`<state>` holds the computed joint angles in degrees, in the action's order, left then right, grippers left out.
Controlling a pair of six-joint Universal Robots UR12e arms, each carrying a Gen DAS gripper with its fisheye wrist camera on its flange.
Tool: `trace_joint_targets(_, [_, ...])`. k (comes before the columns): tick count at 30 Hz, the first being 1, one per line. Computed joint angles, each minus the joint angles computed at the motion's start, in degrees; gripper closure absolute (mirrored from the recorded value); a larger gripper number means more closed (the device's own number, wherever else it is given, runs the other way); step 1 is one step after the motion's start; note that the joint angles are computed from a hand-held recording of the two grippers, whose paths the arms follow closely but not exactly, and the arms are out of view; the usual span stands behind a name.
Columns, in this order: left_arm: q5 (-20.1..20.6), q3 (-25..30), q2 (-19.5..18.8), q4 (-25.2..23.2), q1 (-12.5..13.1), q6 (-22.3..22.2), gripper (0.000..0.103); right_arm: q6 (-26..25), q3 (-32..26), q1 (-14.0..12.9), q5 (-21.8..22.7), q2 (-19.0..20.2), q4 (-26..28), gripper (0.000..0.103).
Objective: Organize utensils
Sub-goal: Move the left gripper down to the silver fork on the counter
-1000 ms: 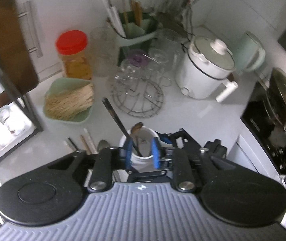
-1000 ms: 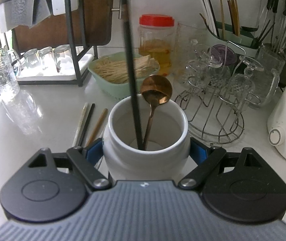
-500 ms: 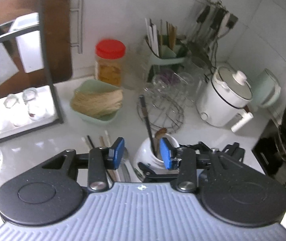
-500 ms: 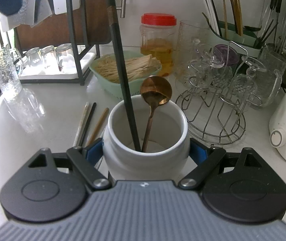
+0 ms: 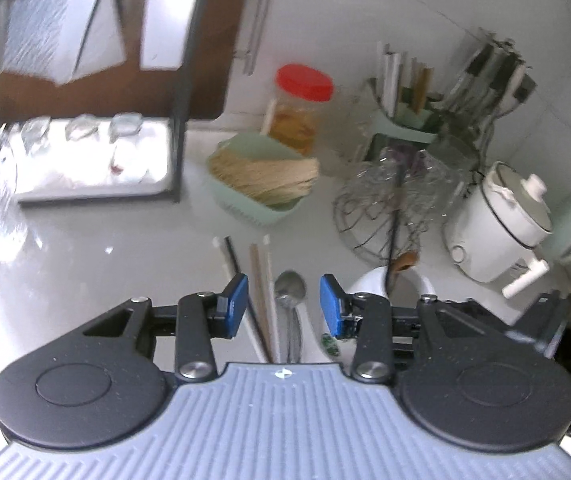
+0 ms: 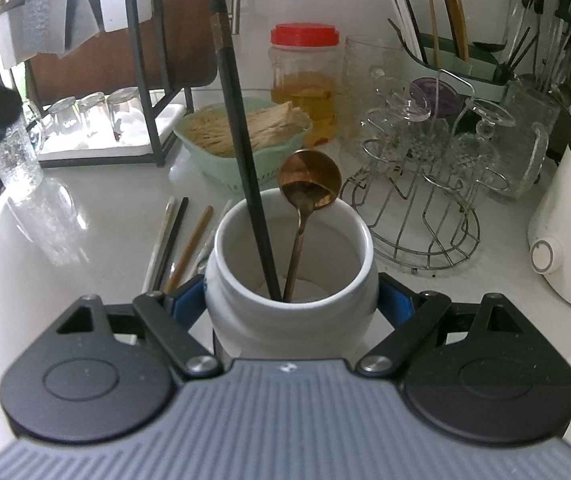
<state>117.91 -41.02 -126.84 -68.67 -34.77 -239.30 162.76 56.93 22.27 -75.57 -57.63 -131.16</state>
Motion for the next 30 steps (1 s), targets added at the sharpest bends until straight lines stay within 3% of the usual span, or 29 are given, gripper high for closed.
trace_joint_targets(12, [-4.98, -9.82, 2.32, 5.0, -0.15, -7.49, 0.058, -1.7, 2.93, -1.44, 1.13, -2.1, -0.27, 0.013])
trace_joint_targets(19, [-8.05, -15.5, 3.36, 10.45, -0.23, -13.04, 0.058, -2.19, 2.57, -1.6, 1.37, -2.11, 0.93, 0.013])
trace_joint_targets(27, [-8.69, -16.54, 2.73, 10.75, -0.11, -15.63, 0.06, -3.48, 1.89, -1.86, 2.1, -2.0, 2.72, 0.013])
trace_joint_targets(30, [-8.94, -17.14, 2.6, 12.06, 0.21, -15.91, 0.067, -3.83, 2.21, -1.97, 2.51, -2.11, 2.31, 0.013])
